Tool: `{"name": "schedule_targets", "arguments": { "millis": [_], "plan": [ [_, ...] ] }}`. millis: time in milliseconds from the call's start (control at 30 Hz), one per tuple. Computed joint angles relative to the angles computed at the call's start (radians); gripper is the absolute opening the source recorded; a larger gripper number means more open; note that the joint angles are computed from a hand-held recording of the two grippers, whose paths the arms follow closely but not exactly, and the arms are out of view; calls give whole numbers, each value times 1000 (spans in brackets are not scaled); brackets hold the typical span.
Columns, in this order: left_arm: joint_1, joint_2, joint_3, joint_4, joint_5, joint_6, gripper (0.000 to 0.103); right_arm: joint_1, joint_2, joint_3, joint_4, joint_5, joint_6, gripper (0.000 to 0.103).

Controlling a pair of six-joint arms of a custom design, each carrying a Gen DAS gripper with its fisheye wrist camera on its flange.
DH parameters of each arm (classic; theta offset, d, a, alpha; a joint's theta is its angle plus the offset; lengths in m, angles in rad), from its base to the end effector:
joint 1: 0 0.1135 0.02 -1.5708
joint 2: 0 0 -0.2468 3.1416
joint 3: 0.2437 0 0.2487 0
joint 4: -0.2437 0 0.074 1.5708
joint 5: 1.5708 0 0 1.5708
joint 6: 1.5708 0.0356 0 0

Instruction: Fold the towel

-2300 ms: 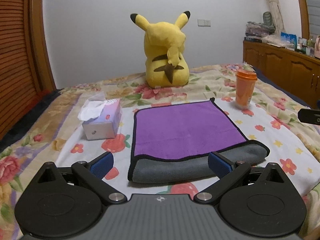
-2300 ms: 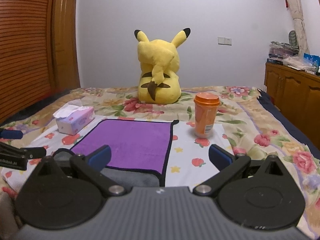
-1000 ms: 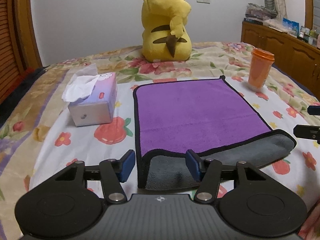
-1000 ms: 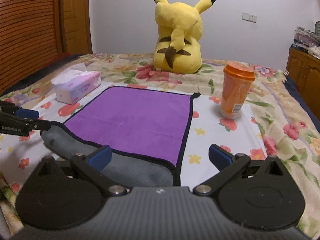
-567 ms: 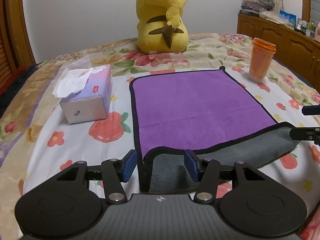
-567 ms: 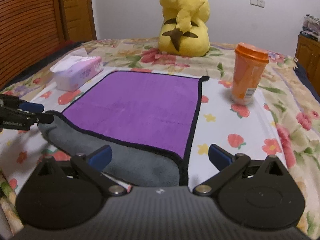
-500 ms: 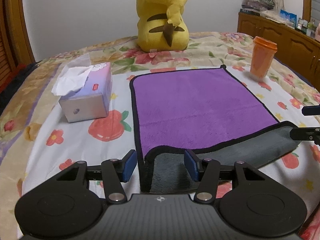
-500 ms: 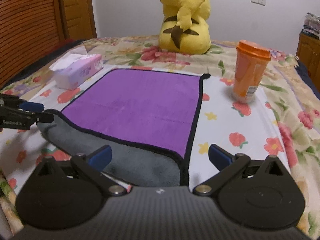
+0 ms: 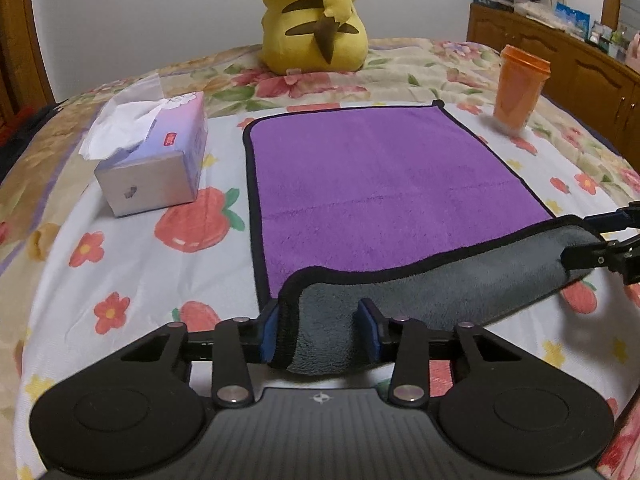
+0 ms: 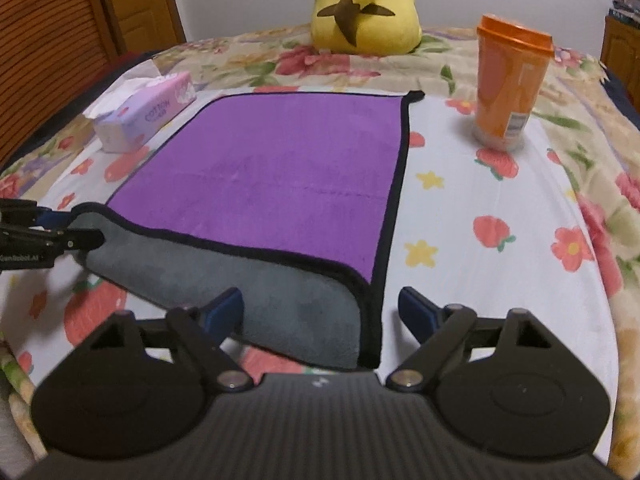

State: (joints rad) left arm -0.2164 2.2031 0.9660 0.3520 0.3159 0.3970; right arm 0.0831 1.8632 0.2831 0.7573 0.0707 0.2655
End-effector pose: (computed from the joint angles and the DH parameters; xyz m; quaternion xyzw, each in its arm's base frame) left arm 0.3589 -0.0902 0.0207 0.3312 0.8707 -0.1176 0.3440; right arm 0.2228 0.0160 0.0276 0.0976 0.9252 0.0309 0.3653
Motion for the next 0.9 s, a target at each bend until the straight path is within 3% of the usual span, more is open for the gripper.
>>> {"name": "schedule_targets", "arguments": {
  "millis": [233, 333, 600, 733, 900],
  "plan": [
    [3, -19, -27, 33, 3, 10, 26, -35, -42, -7, -30, -60, 4, 66],
    [3, -27, -35, 37, 24, 17, 25, -35, -51, -8, -38, -68, 1, 60],
    [-7, -16, -23, 23, 10, 27, 20, -40, -40, 13, -75, -41, -7, 26],
    [-2, -17, -17, 14, 16, 16, 11, -55, -39, 11, -69, -45, -9, 21],
    [1, -37, -46, 62, 16, -4, 9, -48, -37, 7, -59, -34, -24, 12]
  ]
}}
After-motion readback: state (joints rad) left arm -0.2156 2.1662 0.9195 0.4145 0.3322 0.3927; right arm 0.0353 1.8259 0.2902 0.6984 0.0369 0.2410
